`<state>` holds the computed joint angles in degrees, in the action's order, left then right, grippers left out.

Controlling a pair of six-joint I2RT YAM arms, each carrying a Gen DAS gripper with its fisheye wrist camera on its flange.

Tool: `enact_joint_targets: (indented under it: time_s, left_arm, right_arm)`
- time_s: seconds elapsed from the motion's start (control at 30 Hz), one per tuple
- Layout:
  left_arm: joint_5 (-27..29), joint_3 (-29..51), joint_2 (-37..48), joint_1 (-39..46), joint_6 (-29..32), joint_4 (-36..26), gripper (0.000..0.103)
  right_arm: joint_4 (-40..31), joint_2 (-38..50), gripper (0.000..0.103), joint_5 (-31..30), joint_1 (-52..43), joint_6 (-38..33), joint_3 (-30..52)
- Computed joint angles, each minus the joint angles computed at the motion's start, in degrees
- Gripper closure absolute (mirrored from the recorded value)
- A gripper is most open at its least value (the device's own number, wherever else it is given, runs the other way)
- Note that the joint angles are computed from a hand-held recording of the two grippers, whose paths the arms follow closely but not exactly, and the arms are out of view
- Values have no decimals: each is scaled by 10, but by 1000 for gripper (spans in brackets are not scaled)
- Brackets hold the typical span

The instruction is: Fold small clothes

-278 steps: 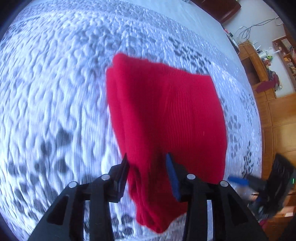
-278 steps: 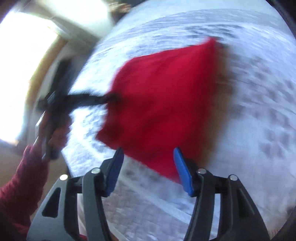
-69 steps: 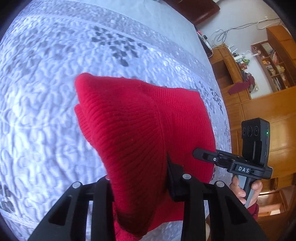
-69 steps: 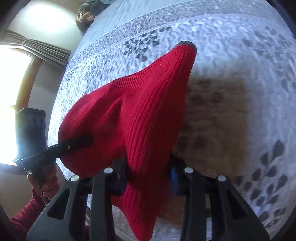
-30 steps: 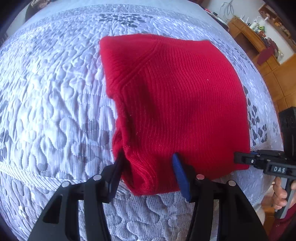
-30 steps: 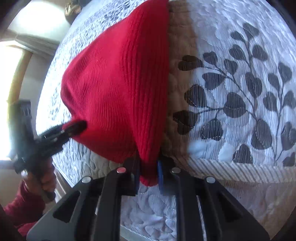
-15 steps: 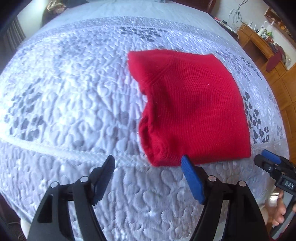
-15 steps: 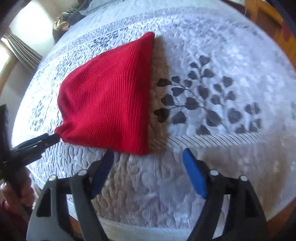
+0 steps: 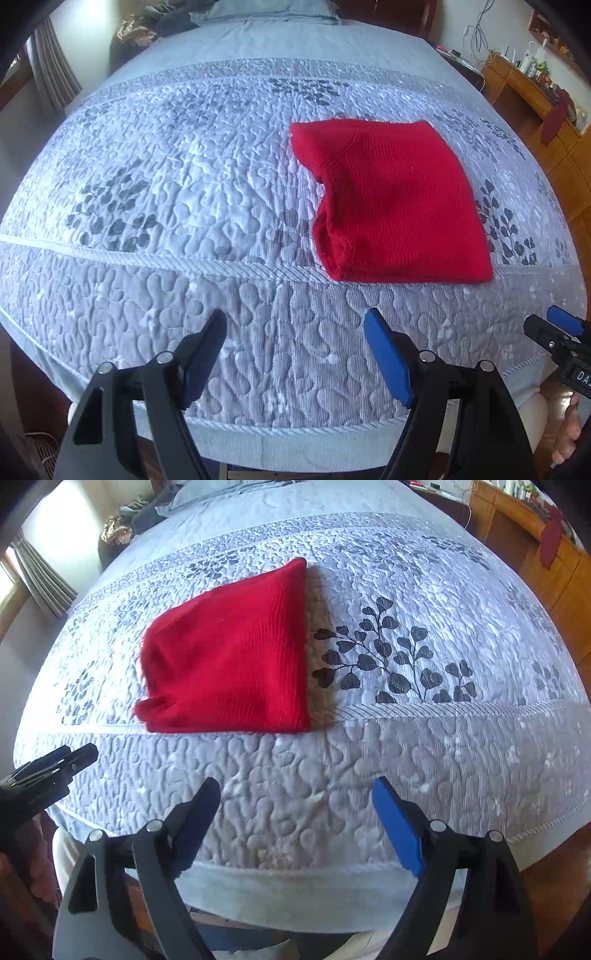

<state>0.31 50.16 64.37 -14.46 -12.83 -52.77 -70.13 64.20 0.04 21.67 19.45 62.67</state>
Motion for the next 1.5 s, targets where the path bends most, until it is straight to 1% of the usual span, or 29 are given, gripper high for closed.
enact_joint_targets:
  time_s: [0.1,0.17,0.47,0.57,0.67,0.8,0.93,1.3,1.5]
  left_arm:
    - [-25,11,-23,-20,-10,-24,24]
    - [-41,22,-39,-30,-16,-42,21]
    - [-61,78,-71,-63,-24,-94,20]
    - [-64,89,-75,-71,-28,-102,18]
    - [-79,98,-78,-90,-35,-110,17]
    - [-88,104,-78,-105,-40,-118,17]
    - [-103,107,-77,-118,-45,-122,16]
    - [-103,102,-68,-115,-43,-119,16]
    - [-102,98,-59,-108,-37,-113,15]
  right_arm:
    - [-23,-7,17,19,26,20,15]
    - [-31,-9,17,16,36,31,23]
    - [-60,-1,17,28,77,64,71]
    - [-67,1,15,36,86,72,84]
    - [-76,5,14,41,92,80,96]
    - [-85,8,14,33,98,88,106]
    - [-92,13,13,48,113,98,114]
    - [-89,28,13,48,110,94,129]
    - [-80,36,13,45,110,91,117]
